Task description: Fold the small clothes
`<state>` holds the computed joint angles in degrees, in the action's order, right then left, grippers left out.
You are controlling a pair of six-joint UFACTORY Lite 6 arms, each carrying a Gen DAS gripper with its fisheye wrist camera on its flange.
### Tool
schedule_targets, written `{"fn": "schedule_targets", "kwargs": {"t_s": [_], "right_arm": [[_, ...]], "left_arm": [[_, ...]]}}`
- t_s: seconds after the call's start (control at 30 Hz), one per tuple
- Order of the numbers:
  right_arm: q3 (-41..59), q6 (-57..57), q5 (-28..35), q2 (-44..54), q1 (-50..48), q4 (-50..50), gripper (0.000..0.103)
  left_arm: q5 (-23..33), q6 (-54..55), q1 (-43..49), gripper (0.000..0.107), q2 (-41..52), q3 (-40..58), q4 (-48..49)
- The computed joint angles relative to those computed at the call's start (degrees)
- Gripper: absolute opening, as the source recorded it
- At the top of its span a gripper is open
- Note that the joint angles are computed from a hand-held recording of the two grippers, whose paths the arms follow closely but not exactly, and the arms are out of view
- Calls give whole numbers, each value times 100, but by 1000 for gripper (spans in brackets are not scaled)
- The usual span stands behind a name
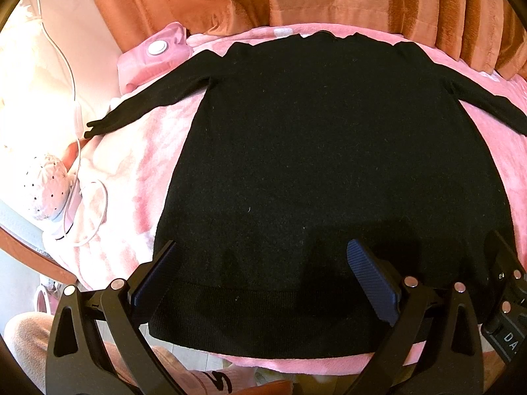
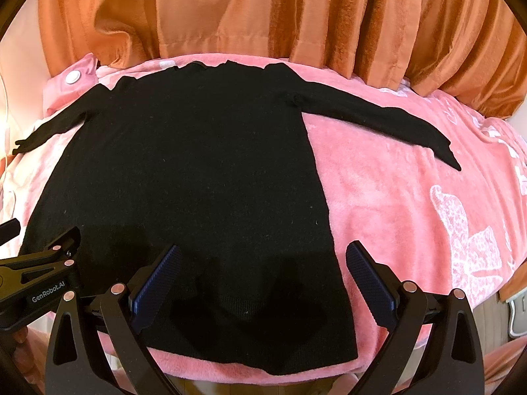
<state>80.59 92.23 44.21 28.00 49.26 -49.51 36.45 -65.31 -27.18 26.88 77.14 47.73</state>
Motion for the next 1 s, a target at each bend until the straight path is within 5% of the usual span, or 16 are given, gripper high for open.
{"fn": "schedule_targets", "kwargs": {"t_s": [0.77, 0.87, 1.0], "right_arm": [[164, -254, 184, 105, -198, 17, 98], [375, -891, 122, -59, -769, 210, 98], [704, -2460, -829, -571, -2593, 1411, 98]], "left_arm": [[155, -158, -88, 98, 219, 243, 168], [84, 672, 149, 98, 413, 939, -548], [59, 2298, 594, 98, 843, 2721, -2215]]}}
